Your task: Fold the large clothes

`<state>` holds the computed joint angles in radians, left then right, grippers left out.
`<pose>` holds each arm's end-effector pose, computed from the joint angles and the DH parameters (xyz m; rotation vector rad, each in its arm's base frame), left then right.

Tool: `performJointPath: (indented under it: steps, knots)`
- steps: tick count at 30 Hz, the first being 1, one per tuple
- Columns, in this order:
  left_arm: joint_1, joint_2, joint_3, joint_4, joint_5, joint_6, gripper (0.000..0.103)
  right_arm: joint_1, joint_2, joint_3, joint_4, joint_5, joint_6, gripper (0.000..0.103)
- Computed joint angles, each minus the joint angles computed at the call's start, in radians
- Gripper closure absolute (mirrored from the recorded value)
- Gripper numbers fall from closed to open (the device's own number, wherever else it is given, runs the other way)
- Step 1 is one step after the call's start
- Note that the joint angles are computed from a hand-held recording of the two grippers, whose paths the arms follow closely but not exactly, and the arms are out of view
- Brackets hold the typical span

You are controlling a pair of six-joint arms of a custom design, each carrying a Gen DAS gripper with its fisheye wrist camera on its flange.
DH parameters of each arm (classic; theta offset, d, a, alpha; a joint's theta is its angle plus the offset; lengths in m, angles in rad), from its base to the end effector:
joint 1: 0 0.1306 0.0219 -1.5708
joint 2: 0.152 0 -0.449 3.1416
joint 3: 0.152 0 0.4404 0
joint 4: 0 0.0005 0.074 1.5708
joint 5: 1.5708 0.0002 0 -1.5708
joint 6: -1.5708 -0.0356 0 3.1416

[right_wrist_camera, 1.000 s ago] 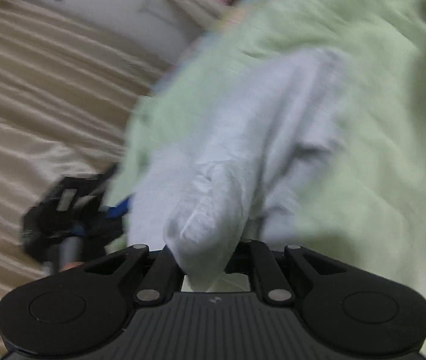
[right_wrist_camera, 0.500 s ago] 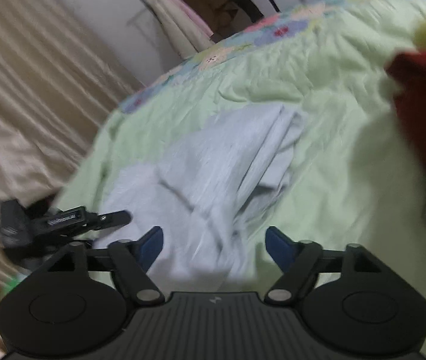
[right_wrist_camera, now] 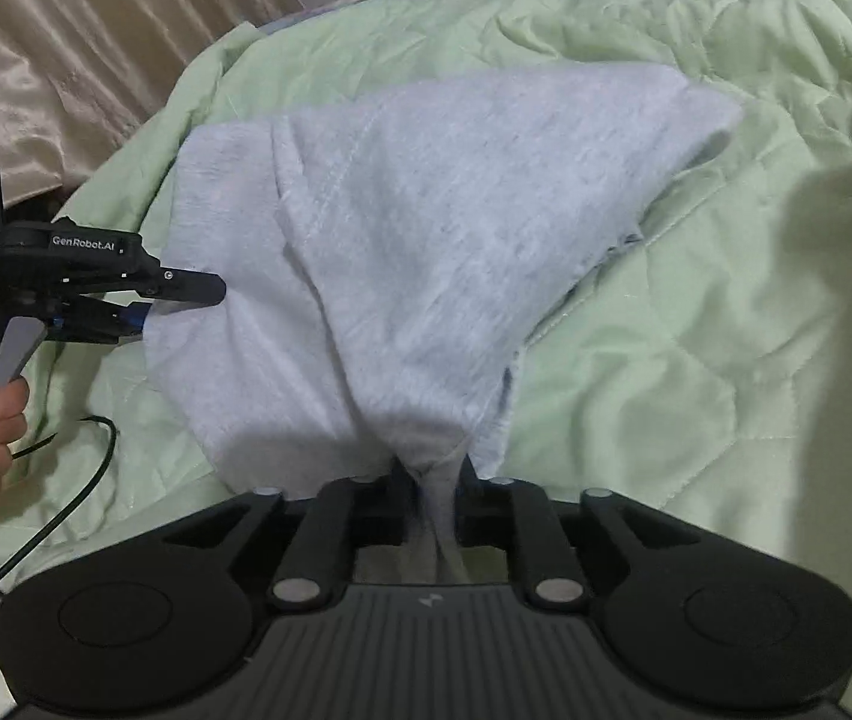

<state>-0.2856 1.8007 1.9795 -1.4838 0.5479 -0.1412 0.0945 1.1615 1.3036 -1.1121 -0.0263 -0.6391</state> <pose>0.6182 -0.2014 0.5248 0.6978 2.7218 -0.8141 0.4035 0.0387 0.5367 0.6816 2.4798 0.3173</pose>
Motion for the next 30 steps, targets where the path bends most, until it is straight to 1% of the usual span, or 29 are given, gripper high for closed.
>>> performJointPath:
  steps: [1,2,3,4,5,6,7,8,10,11,12,14,16,17,18,19,20,21,22,23,24,25,26,27,28,29,30]
  knots:
    - [0.007,-0.007,0.006,0.009,0.018,-0.034,0.053,-0.001,-0.019,-0.002,-0.003,0.019,-0.007,0.038]
    - [0.014,-0.013,0.012,0.017,0.036,-0.068,0.050,-0.002,-0.037,-0.004,-0.007,0.038,-0.013,0.032]
    - [0.029,-0.027,0.012,0.049,0.086,-0.084,0.041,-0.007,-0.062,-0.009,0.000,0.053,-0.031,0.032]
    - [0.039,-0.035,0.008,0.077,0.120,-0.076,0.028,-0.019,-0.094,-0.021,0.027,0.064,-0.066,0.032]
    - [0.053,-0.046,0.003,0.120,0.171,-0.050,0.020,-0.024,-0.110,-0.026,0.045,0.083,-0.079,0.032]
    - [0.059,-0.046,0.007,0.146,0.199,-0.024,0.008,-0.025,-0.117,-0.023,0.061,0.112,-0.077,0.032]
    - [0.064,-0.047,0.010,0.173,0.226,0.004,0.006,-0.025,-0.119,-0.017,0.074,0.139,-0.068,0.032]
    - [0.058,-0.032,0.031,0.177,0.217,0.019,0.006,-0.021,-0.113,-0.005,0.083,0.168,-0.039,0.032]
    - [0.044,0.000,0.077,0.182,0.198,0.047,0.006,0.001,-0.075,0.037,0.112,0.244,0.094,0.032]
    - [0.028,0.035,0.118,0.156,0.188,0.038,0.006,0.008,-0.057,0.050,0.119,0.256,0.134,0.031]
    - [0.007,0.082,0.171,0.111,0.171,0.027,0.006,0.017,-0.035,0.066,0.128,0.269,0.187,0.031]
    - [-0.015,0.129,0.224,0.061,0.142,0.030,0.006,0.044,0.027,0.099,0.153,0.302,0.328,0.031]
    - [-0.032,0.138,0.207,0.077,0.136,0.066,0.008,0.060,0.083,0.129,0.147,0.330,0.428,0.031]
    - [-0.035,0.128,0.182,0.099,0.134,0.071,0.010,0.064,0.102,0.138,0.143,0.340,0.452,0.031]
    - [-0.037,0.105,0.141,0.145,0.125,0.075,0.023,0.065,0.120,0.143,0.143,0.347,0.471,0.031]
    - [-0.039,0.082,0.102,0.190,0.115,0.080,0.046,0.062,0.135,0.143,0.153,0.347,0.478,0.032]
    - [-0.040,0.042,0.039,0.284,0.092,0.100,0.053,0.060,0.151,0.142,0.162,0.346,0.486,0.036]
    - [-0.041,0.005,-0.018,0.371,0.069,0.117,0.059,0.052,0.159,0.136,0.180,0.336,0.473,0.048]
    - [-0.040,-0.011,-0.044,0.409,0.062,0.132,0.061,0.035,0.152,0.120,0.216,0.305,0.419,0.059]
    - [-0.036,-0.052,-0.102,0.496,0.044,0.161,0.064,0.015,0.141,0.101,0.254,0.265,0.346,0.085]
    - [-0.032,-0.068,-0.129,0.532,0.049,0.182,0.069,-0.009,0.124,0.077,0.295,0.211,0.250,0.091]
    - [-0.027,-0.079,-0.142,0.546,0.055,0.195,0.069,-0.034,0.102,0.046,0.344,0.157,0.156,0.093]
    - [-0.020,-0.074,-0.132,0.537,0.067,0.198,0.070,-0.065,0.065,-0.007,0.419,0.094,0.029,0.096]
    - [-0.012,-0.075,-0.133,0.532,0.079,0.201,0.071,-0.085,0.034,-0.054,0.476,0.060,-0.062,0.096]
    - [-0.008,-0.073,-0.132,0.526,0.082,0.201,0.071,-0.100,0.013,-0.085,0.513,0.043,-0.108,0.096]
    - [-0.003,-0.066,-0.121,0.512,0.089,0.198,0.071,-0.109,0.000,-0.105,0.539,0.035,-0.132,0.096]
    - [0.005,-0.047,-0.102,0.474,0.116,0.204,0.071,-0.115,-0.016,-0.129,0.580,0.024,-0.148,0.096]
